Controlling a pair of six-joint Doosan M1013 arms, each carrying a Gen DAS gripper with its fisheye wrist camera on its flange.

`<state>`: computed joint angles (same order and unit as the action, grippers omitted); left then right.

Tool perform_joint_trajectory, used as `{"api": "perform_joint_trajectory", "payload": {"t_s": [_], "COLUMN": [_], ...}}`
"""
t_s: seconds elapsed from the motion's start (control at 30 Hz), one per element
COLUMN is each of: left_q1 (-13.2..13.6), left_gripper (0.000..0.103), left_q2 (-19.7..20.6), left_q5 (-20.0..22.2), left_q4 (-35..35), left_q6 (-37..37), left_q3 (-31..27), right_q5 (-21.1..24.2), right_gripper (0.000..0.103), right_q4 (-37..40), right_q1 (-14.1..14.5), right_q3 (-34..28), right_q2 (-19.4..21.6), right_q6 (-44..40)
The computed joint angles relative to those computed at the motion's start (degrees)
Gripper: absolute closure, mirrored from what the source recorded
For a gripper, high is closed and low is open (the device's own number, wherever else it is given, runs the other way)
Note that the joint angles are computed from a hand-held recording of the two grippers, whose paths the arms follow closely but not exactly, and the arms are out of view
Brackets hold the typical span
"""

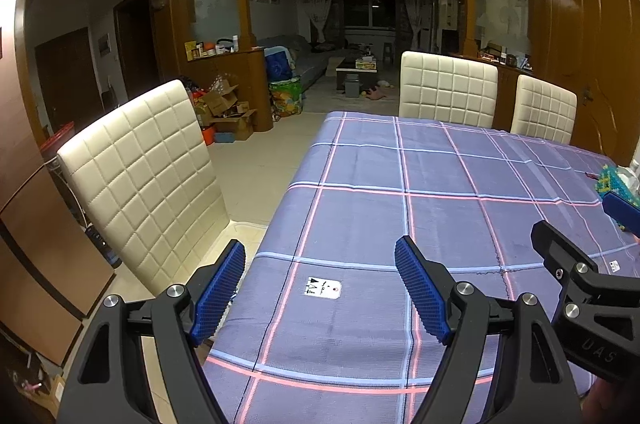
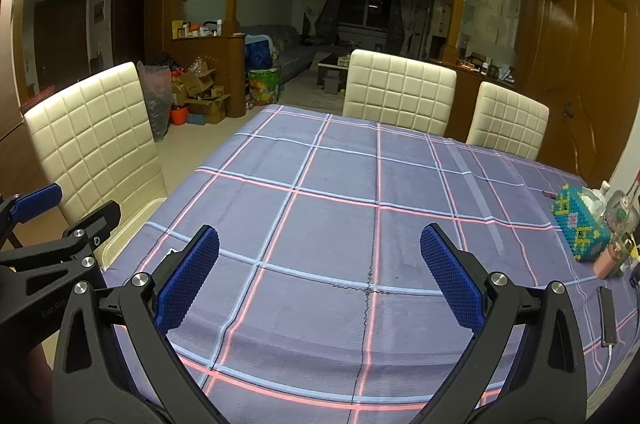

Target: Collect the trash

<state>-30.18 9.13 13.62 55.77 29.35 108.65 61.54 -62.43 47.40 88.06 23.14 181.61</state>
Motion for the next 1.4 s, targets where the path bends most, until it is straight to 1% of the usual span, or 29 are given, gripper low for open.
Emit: {"api": "perform_joint_trajectory", "payload": {"t_s": [0.17, 0.33, 0.57, 0.73, 1.4], "left_q1": [0.2, 0.6, 1.0, 1.4, 3.1], "left_gripper": [0.028, 0.028, 0.028, 0.028, 0.028], "left_q2": [0.2, 0.2, 0.3, 0.2, 0.3], "left_q5": [-0.2, -0.4, -0.7, -1.1, -2.8], "left_q4": [-0.2, -2.2, -3.1, -3.0, -6.6], "left_q6": [0.0, 1.9, 2.4, 2.0, 4.2], "left_q3": [0.0, 0.0, 0.3, 0.4, 0.8], "right_q5": [0.1, -0.4, -1.0, -0.8, -0.2], "right_gripper": [0.004, 0.004, 0.004, 0.004, 0.004], "right_q4": [0.0, 0.3, 1.0, 1.2, 1.8], "right_q1": [0.1, 0.1, 0.0, 0.0, 0.3], "right_q3": [-0.4, -0.6, -0.9, -1.5, -3.6], "right_q2": [0.3, 0.5, 0.8, 1.2, 2.5], "right_q6": [-0.4, -0.9, -1.9, -2.5, -5.3]}}
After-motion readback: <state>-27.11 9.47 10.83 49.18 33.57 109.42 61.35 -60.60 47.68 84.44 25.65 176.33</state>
